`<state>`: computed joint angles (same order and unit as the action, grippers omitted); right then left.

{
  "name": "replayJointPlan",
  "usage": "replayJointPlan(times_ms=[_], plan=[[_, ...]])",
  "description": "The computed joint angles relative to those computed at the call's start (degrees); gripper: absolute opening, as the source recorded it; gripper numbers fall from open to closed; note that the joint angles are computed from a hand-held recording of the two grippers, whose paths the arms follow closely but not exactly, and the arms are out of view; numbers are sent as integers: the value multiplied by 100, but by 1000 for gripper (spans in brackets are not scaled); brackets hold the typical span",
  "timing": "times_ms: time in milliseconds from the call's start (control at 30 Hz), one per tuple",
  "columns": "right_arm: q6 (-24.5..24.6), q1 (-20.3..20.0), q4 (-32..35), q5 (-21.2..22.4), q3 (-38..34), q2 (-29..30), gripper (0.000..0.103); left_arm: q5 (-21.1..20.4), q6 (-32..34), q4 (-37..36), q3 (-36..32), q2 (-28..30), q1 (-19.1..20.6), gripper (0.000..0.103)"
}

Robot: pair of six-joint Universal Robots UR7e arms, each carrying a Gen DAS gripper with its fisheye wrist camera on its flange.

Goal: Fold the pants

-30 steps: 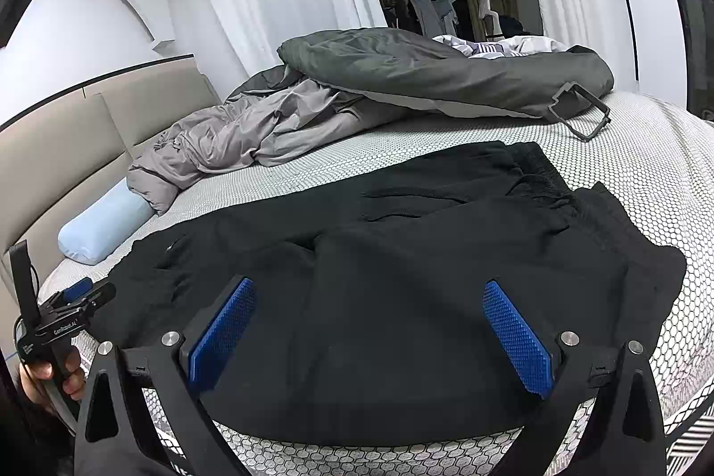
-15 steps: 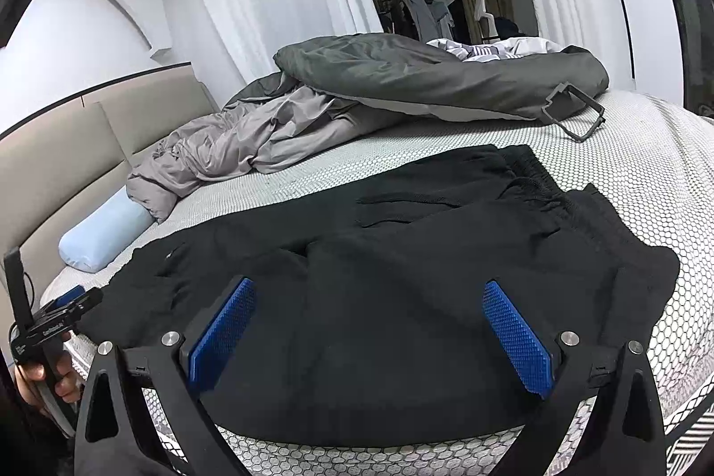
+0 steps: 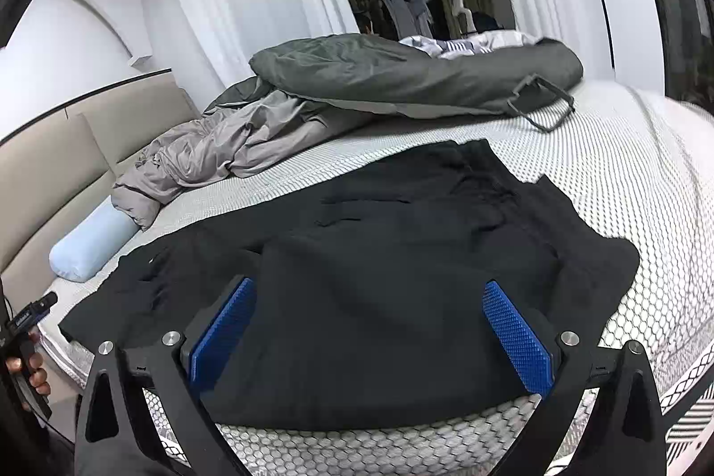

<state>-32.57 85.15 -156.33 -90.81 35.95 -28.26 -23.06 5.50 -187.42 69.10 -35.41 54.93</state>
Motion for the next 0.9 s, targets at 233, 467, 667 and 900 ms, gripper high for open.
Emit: replayJointPlan(times_ms=[233, 467, 667, 900], plan=[[438, -208, 803, 229, -280, -64, 101, 99, -943, 386, 1024, -781, 174, 102], [668, -267, 694, 121, -281, -80, 101, -1670, -2713, 1665, 1623, -1547, 629, 75], [655, -187, 945, -124, -543, 72, 101, -2520, -3149, 1408, 1252, -1377, 1061, 75], [709, -211, 873, -355, -640, 97, 101, -1200, -1874, 521, 696, -893, 888, 4]])
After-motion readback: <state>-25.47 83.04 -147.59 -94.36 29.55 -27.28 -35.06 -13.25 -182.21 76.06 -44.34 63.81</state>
